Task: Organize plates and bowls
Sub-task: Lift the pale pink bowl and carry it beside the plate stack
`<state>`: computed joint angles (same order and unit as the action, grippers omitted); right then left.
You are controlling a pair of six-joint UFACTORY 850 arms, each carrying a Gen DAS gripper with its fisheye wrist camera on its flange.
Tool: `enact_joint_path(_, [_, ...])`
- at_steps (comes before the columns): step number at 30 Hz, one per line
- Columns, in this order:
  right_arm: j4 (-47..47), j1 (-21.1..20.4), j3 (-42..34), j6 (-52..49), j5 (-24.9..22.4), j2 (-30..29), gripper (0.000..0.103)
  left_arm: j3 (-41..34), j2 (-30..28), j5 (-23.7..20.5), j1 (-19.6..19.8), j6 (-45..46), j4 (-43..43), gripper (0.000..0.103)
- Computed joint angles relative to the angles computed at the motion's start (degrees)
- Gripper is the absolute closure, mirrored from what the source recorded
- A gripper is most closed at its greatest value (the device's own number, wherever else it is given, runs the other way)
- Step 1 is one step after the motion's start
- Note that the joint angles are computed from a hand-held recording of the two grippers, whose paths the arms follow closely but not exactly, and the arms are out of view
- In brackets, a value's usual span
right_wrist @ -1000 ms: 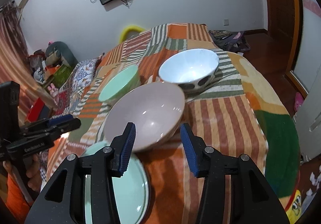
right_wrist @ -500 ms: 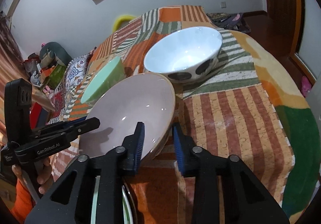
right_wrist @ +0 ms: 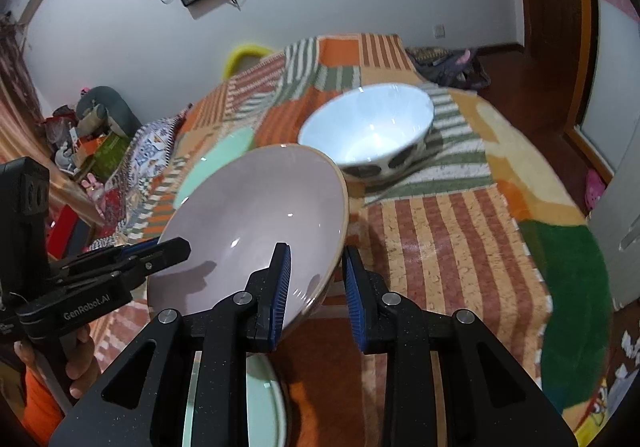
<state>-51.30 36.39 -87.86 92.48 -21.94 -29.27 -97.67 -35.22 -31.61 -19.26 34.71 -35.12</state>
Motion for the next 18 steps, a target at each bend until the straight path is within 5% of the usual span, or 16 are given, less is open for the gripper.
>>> enact_joint_path(7, [-7.39, 3.30, -0.06, 4.77, -2.15, 2.09, 0.079, 8.67, 8.43, 3.86, 1.50, 5.09, -5.24, 0.079])
enact_joint_path(18, [-6.40, 7.24, -7.03, -1.09, -1.98, -1.81, 0.079, 21.93, 20.78, 9.12, 6.63, 12.18, -12.47, 0.079])
